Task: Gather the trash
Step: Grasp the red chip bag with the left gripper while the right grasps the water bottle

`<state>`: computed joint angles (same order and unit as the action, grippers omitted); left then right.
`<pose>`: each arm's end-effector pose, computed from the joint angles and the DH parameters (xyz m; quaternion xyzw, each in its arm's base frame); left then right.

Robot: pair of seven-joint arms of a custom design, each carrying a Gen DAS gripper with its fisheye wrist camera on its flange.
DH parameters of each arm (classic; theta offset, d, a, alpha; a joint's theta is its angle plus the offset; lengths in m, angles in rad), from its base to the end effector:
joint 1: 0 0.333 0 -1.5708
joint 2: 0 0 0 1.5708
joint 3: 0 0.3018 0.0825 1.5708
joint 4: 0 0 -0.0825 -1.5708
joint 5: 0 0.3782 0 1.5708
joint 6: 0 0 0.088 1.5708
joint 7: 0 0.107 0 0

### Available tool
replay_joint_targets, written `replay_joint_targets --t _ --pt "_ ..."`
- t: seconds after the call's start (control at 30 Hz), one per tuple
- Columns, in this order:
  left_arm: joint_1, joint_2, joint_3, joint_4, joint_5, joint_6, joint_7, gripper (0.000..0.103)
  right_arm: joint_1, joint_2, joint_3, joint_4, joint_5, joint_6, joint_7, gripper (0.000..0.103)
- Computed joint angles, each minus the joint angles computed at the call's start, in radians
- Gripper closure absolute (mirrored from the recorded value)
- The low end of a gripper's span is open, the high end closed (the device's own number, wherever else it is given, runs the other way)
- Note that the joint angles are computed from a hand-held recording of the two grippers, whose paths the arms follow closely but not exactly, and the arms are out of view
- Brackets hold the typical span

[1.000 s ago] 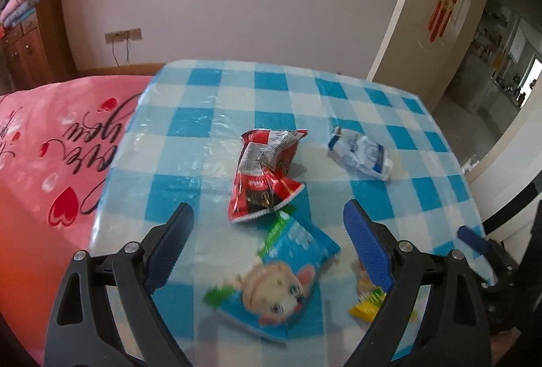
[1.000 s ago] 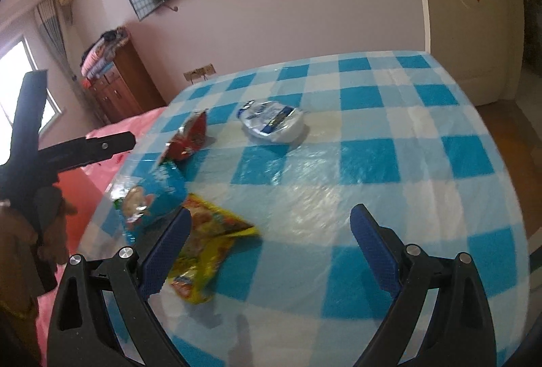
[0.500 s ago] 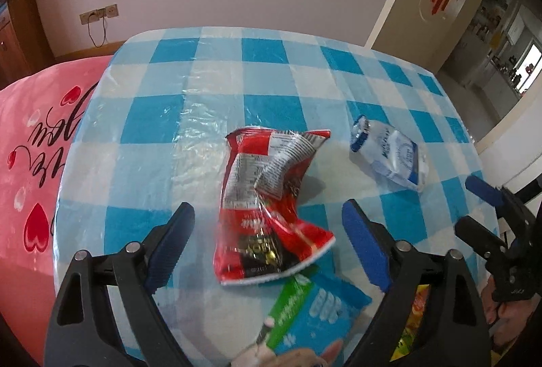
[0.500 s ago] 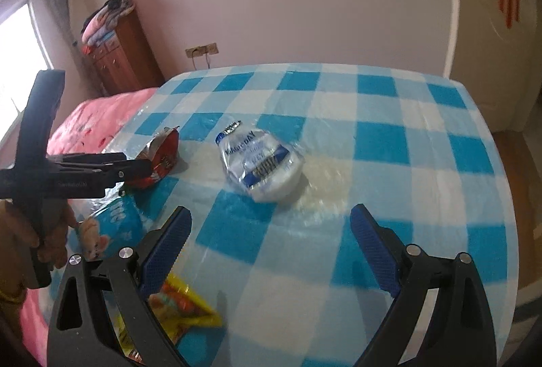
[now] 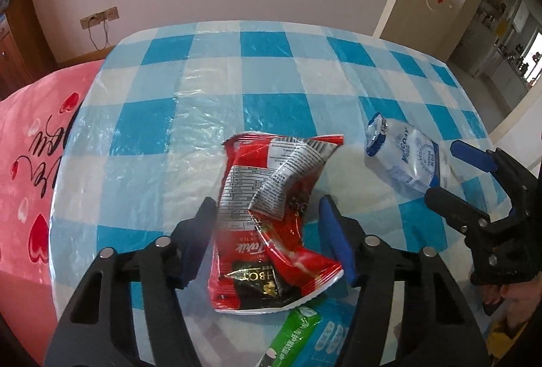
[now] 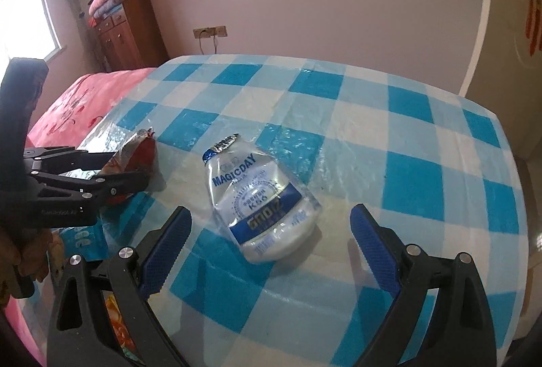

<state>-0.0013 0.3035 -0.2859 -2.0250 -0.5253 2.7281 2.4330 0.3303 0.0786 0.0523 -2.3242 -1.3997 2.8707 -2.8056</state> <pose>0.6015 -0.1498 0.3339 -0.4163 0.8689 -0.2566 0.0759 0.4562 0.2432 0.3164 -0.5805 0.7314 -0.2275 0.2761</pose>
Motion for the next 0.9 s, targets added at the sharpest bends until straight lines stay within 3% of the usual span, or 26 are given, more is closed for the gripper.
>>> replay_joint_targets --t 0.4,0.47,0.53,0.9 --pt "0.017 0.001 -0.017 -0.008 -0.047 0.031 -0.003 0.047 0.042 0.072 -0.007 0.07 0.174 -0.102 -0.234 0.01" --pt "0.02 0.001 -0.019 -0.008 -0.058 0.028 0.005 0.048 0.047 0.078 -0.012 0.075 0.202 -0.101 -0.264 0.021" --pt "0.021 -0.002 -0.018 -0.01 -0.067 0.026 0.008 0.048 0.054 0.08 -0.02 0.077 0.197 -0.097 -0.266 0.029" --pt "0.038 -0.023 -0.011 -0.025 -0.139 0.005 0.058 0.051 0.087 0.055 -0.008 0.062 0.149 -0.154 -0.21 0.03"
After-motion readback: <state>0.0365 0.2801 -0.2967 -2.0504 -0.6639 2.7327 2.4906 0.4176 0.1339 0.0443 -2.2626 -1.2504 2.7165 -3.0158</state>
